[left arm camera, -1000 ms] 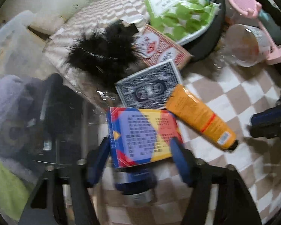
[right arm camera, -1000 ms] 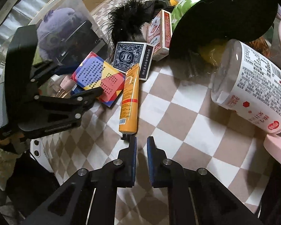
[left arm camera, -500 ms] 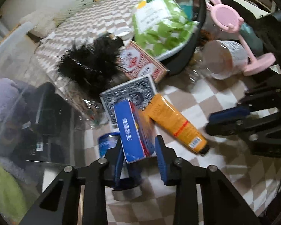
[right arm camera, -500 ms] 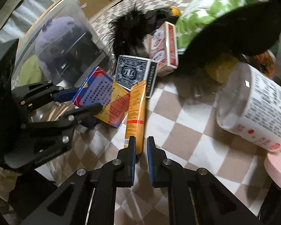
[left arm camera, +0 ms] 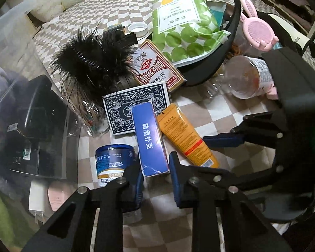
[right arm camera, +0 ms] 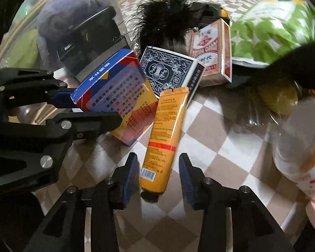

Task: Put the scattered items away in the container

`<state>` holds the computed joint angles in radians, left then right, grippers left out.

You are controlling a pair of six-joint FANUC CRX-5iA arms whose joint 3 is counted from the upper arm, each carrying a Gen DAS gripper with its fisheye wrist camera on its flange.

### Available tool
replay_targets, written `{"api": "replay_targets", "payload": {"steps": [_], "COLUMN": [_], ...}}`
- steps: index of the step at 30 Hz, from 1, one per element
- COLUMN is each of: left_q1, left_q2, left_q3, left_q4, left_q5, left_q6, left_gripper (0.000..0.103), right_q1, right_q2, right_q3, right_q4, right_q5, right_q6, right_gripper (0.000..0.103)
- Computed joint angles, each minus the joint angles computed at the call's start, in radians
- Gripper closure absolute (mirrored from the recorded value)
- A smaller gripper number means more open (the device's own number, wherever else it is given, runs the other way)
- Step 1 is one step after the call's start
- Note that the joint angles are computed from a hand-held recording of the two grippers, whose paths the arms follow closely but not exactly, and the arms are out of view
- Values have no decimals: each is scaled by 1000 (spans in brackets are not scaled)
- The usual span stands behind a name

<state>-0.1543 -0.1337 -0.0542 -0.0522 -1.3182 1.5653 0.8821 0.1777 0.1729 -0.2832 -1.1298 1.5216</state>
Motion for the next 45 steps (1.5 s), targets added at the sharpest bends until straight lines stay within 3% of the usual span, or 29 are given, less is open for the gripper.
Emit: {"api": "replay_targets", "payload": {"steps": [3, 7, 15, 22, 32, 36, 39, 40, 41, 42, 44, 45], "left_q1": [10, 12, 13, 4, 24, -20, -33, -41, -47, -45, -10, 9], "left_q2": [1, -5, -49, -141, -222, -199, -194, -193, -194, -196, -199, -203], "left_q3": [-2, -6, -48, -124, -244, -227, -200, -189, -181, -179, -197, -209], "left_q4": [18, 28, 75, 146, 438, 365, 277, 237, 204, 188, 217, 241], "left_q5": [-2, -1, 0, -44, -146, -135, -106, -99, -95, -97, -100, -111], "left_q6": [3, -5, -47, -94, -203, -208, -209, -212, -212, -220, -261, -280], "left_gripper": [81, 83, 84, 84, 84, 81, 70, 53, 28, 20, 19, 19], "right_q1": [21, 29, -3, -11, -34, -74, -55, -16, 9, 9, 4, -16], "right_q2": [7, 3, -68, -177, -312, -311, -342, -325, -316, -322, -347, -372], "right_q3": [-9, -17, -73, -165, -254, -256, -261, -249, -245, -247, -253, -258], "right_q4": [52, 87, 42, 48, 1, -42, -37, -22, -12, -10, -2, -6], "right_q5": [8, 7, -67, -143, -255, -279, -319, -302, -293, -299, -311, -325], "right_q6": [-46, -64, -54, -113, -258, -286, -343, -384, -407, -407, -415, -409], "right_gripper": [63, 76, 76, 76, 76, 76, 76, 76, 76, 76, 75, 69]}}
